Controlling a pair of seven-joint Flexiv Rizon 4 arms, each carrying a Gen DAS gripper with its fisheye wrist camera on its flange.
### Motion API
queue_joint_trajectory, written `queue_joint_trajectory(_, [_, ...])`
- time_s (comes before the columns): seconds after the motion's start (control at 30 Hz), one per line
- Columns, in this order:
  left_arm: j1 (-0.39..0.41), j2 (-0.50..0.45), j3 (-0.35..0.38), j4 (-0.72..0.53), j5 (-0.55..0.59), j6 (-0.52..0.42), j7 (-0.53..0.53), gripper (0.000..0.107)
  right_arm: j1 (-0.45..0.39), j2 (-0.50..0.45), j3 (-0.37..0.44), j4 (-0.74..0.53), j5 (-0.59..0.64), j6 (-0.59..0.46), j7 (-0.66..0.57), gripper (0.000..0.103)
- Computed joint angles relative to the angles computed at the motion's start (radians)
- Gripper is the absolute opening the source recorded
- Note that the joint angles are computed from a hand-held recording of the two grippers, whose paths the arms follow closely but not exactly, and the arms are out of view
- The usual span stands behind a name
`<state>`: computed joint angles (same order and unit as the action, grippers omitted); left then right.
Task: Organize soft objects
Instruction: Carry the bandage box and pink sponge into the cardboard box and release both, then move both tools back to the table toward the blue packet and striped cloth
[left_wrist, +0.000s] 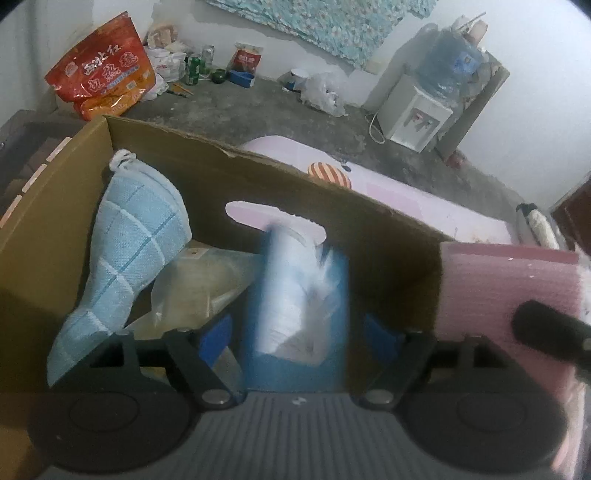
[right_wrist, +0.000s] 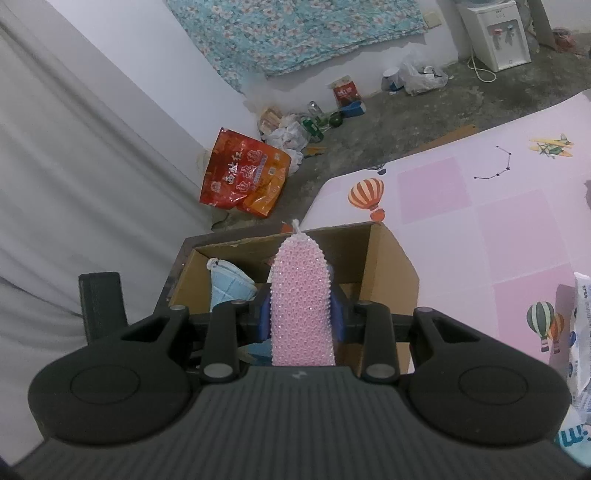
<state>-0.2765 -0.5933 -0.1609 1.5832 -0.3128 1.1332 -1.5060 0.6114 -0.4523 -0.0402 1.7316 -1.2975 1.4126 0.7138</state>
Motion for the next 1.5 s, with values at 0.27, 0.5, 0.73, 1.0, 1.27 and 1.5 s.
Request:
queue_joint_trajectory(0.27, [0.023, 0.027, -0.024, 0.046, -0.036, 0.058, 0.012, 0.084, 0.020, -0.017, 0.030, -0.031, 0.130, -0.073, -0.135, 0.030])
queue_joint_trajectory(0.5, [0.018, 0.042, -0.002, 0.052, -0.038, 0.056, -0.029, 0.084, 0.073, -0.030, 0.027, -0.078, 0.239, -0.199, -0.283, 0.044])
queue_joint_trajectory(0.73, [0.019, 0.052, 0.000, 0.063, -0.030, 0.057, -0.044, 0.084, 0.088, -0.012, 0.013, -0.069, 0.196, -0.221, -0.258, 0.050])
queue_joint_trajectory(1.0, [0.016, 0.095, -0.001, 0.098, -0.022, 0.076, -0.043, 0.084, 0.059, 0.082, 0.024, 0.022, 0.018, -0.215, -0.087, 0.050])
queue_joint_trajectory(1.27, [0.042, 0.237, -0.035, 0.232, -0.074, 0.138, 0.034, 0.086, -0.039, 0.311, 0.120, 0.231, -0.243, -0.236, 0.139, 0.061])
queue_joint_trajectory(1.5, [0.029, 0.442, -0.058, 0.408, -0.209, 0.204, 0.199, 0.095, -0.154, 0.666, 0.276, 0.543, -0.245, -0.307, 0.207, 0.078])
